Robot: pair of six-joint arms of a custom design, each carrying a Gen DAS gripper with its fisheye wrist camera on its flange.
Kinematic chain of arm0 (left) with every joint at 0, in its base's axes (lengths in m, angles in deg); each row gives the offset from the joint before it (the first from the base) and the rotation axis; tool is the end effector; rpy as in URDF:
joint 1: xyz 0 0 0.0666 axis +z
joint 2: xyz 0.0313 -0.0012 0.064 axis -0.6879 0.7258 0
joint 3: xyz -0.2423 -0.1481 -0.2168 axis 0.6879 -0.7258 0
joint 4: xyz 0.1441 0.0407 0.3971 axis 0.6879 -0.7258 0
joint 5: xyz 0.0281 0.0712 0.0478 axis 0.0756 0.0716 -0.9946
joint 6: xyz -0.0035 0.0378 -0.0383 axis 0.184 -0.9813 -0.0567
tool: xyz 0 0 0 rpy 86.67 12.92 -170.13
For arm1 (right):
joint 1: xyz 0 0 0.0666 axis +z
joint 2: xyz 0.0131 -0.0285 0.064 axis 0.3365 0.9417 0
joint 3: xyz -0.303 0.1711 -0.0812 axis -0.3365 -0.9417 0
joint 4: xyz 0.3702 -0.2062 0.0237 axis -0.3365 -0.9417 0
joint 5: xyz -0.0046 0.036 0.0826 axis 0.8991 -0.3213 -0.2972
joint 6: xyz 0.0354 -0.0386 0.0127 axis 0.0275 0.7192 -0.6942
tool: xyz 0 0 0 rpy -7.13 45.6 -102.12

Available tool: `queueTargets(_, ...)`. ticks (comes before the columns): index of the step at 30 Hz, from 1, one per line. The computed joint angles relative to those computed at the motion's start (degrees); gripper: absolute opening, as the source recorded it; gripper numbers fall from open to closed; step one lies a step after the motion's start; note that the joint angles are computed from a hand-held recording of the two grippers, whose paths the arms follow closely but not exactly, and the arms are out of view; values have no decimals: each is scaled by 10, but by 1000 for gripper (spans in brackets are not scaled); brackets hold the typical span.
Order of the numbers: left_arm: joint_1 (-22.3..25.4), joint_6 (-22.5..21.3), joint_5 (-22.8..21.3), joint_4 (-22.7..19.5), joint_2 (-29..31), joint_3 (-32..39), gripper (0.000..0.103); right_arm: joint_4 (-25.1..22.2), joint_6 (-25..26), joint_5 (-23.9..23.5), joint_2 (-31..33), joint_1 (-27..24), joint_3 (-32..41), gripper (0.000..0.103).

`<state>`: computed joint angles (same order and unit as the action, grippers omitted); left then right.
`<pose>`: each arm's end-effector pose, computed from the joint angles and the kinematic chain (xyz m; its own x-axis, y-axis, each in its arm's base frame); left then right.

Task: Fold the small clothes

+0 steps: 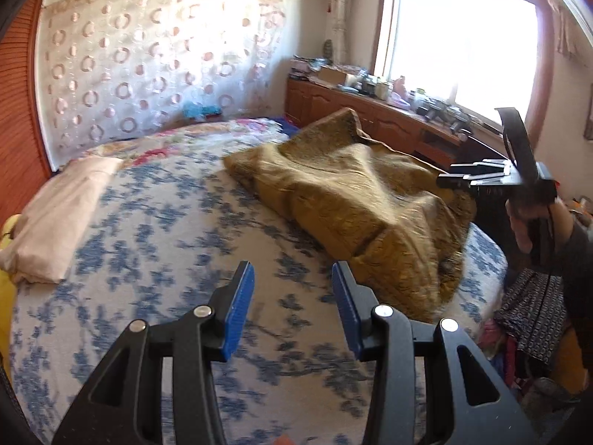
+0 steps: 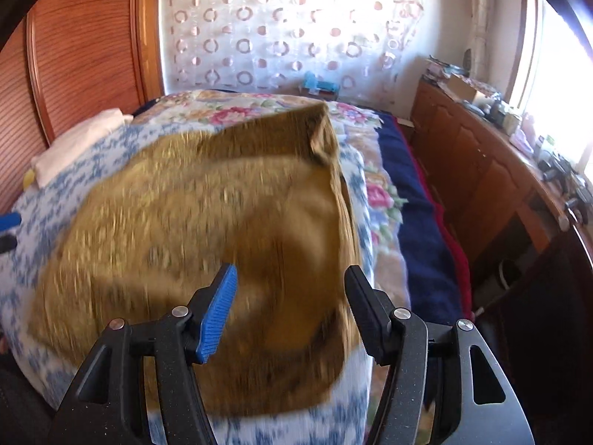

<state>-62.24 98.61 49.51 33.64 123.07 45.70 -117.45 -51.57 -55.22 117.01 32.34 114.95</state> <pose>0.4695 -0.1552 0.3720 -0.6186 -0.0877 -0.7808 0.0473 0.9878 -0.1484 0.5822 0.1379 0.4022 -0.5381 -0.4800 -0.6928 -0.5833 0.8055 -0.1050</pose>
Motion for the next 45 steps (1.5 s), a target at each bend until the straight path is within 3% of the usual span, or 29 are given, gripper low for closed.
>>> queueTargets(3,-7,6,27,-7,18,15,43,15,-2,0,-22,-11,-34,57)
queueTargets(5,-13,5,36,-12,31,26,43,15,-7,-9,-25,-17,-39,43)
queueTargets(7,-17,6,46,-9,39,30,43,10,-13,-26,-24,-25,-40,20)
queueTargets(11,-17,23,101,-1,48,31,43,11,-16,-40,-23,-31,-44,8)
queueTargets(15,-21,23,118,-10,61,38,34,19,-12,-46,-28,-33,-52,7)
queueTargets(19,-31,14,113,-20,67,39,4,22,-9,-44,-29,-31,-54,7)
queueTargets(26,-56,11,105,-26,23,15,1,37,-7,-25,-29,-30,-57,1)
queueTargets(30,-60,21,89,-43,27,18,2,33,-22,-34,-24,-39,-49,1)
queueTargets(33,-55,33,86,-49,38,25,14,34,-30,-44,-23,-43,-49,1)
queueTargets(34,-56,32,78,-52,40,27,17,34,-32,-40,-23,-42,-49,6)
queueTargets(36,-53,28,74,-57,48,32,18,30,-33,-31,-17,-41,-44,39)
queueTargets(37,-53,29,75,-56,49,32,18,28,-34,-37,-13,-43,-40,61)
queueTargets(45,-44,41,90,-60,63,38,19,-7,-54,-74,24,-46,-15,63)
